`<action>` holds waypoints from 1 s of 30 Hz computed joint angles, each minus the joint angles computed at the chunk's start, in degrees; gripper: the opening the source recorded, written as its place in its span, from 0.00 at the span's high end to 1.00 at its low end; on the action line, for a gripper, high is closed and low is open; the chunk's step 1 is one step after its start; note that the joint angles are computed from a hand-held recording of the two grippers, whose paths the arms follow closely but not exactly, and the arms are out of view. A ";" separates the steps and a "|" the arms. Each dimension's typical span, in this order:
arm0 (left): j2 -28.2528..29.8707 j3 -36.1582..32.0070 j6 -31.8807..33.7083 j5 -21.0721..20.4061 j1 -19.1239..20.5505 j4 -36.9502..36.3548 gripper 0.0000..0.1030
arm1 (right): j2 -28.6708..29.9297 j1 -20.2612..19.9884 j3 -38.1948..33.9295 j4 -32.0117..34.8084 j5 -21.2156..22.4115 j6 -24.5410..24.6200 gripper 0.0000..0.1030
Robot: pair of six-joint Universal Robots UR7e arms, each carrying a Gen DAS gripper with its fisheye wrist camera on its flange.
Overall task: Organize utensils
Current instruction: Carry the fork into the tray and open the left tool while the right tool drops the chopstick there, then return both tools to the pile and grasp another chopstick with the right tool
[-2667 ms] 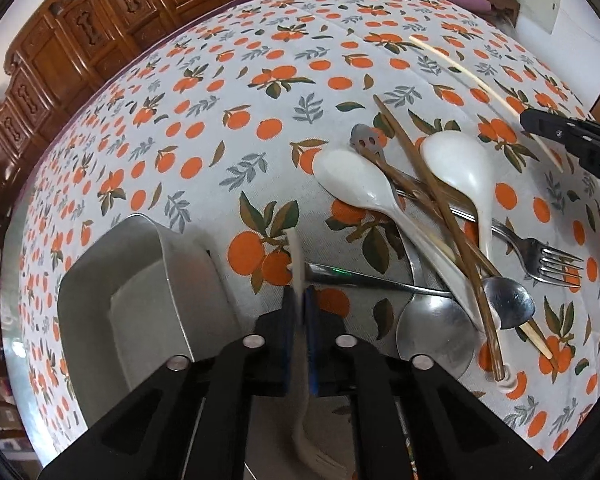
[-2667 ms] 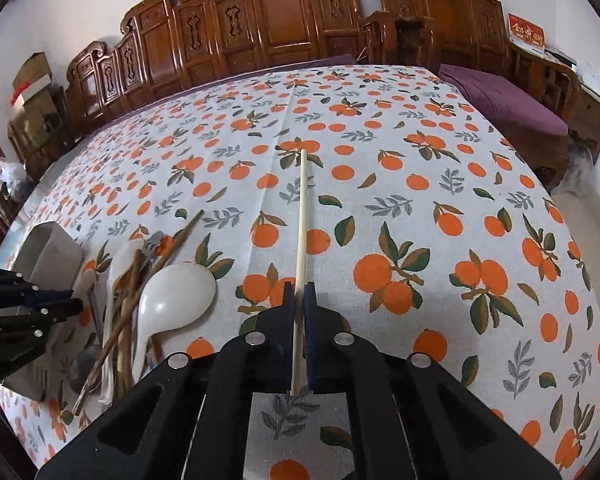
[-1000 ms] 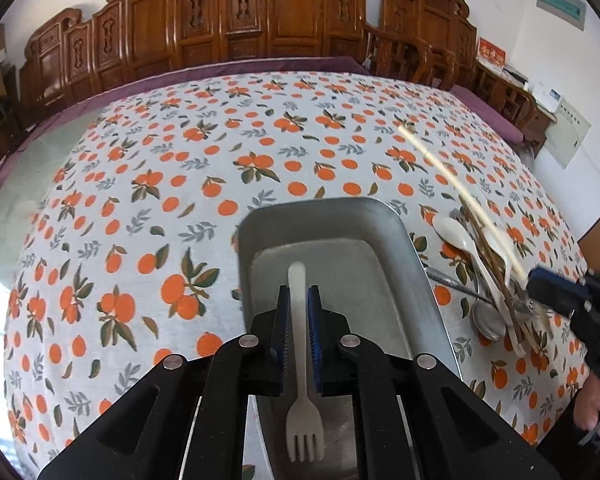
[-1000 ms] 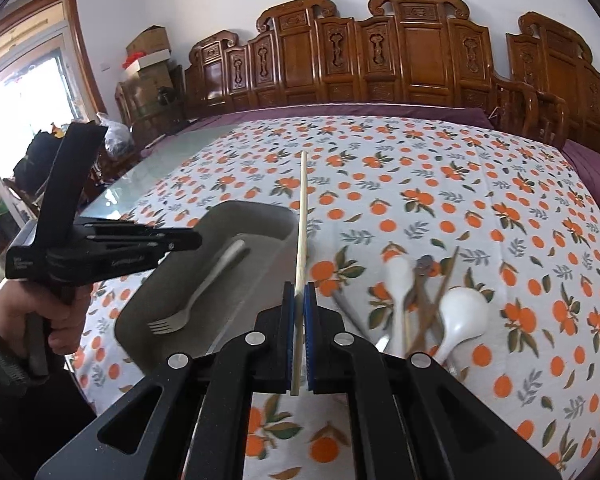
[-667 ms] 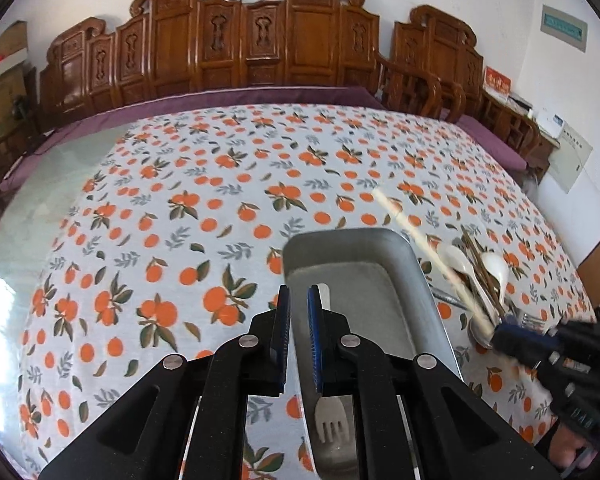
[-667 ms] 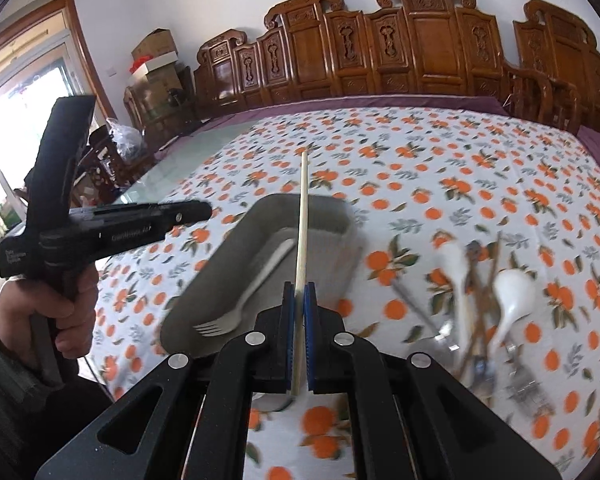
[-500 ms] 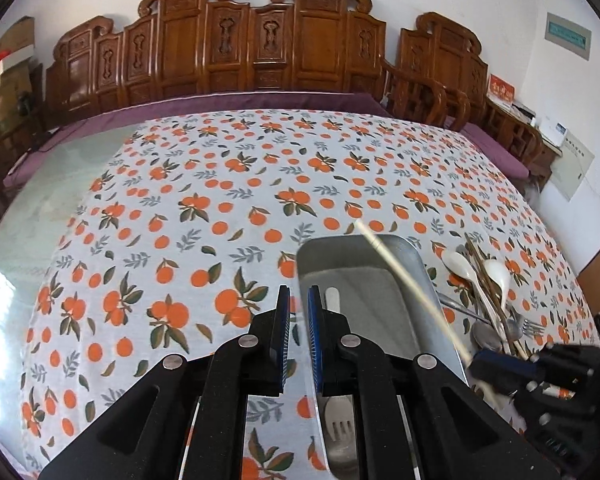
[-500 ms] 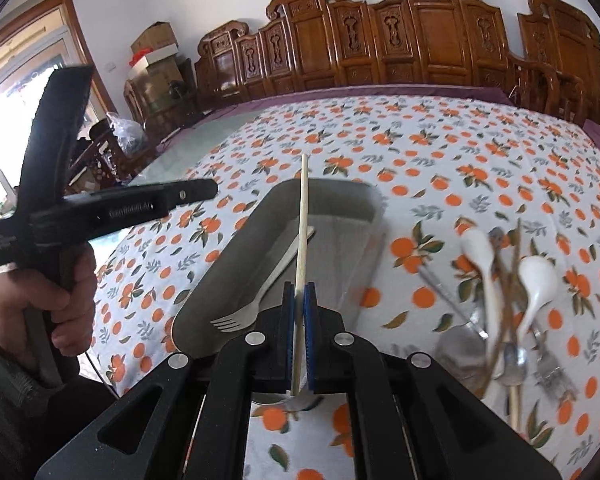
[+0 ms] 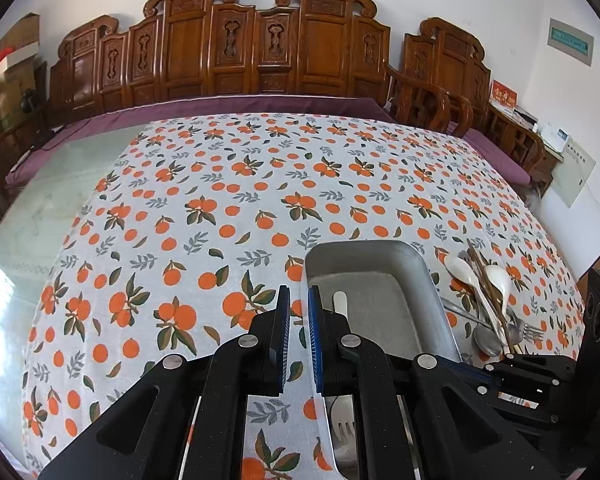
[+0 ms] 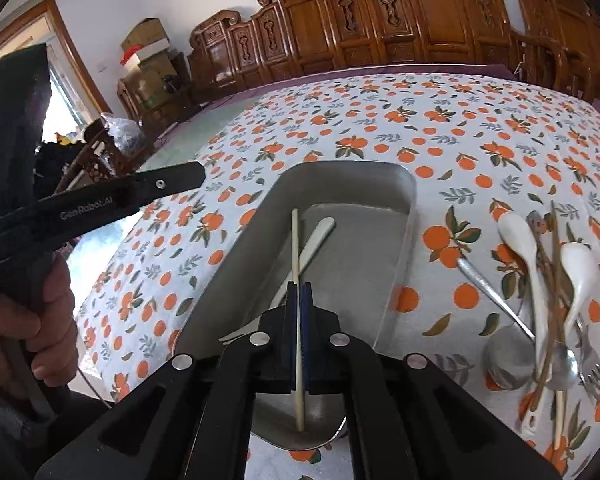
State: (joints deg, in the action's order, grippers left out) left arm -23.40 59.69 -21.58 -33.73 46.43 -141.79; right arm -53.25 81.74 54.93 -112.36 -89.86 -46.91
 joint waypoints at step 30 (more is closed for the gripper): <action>10.30 -11.95 8.30 -6.94 -2.40 -2.45 0.55 | 8.25 -5.01 -23.33 -1.32 -3.73 -5.29 0.91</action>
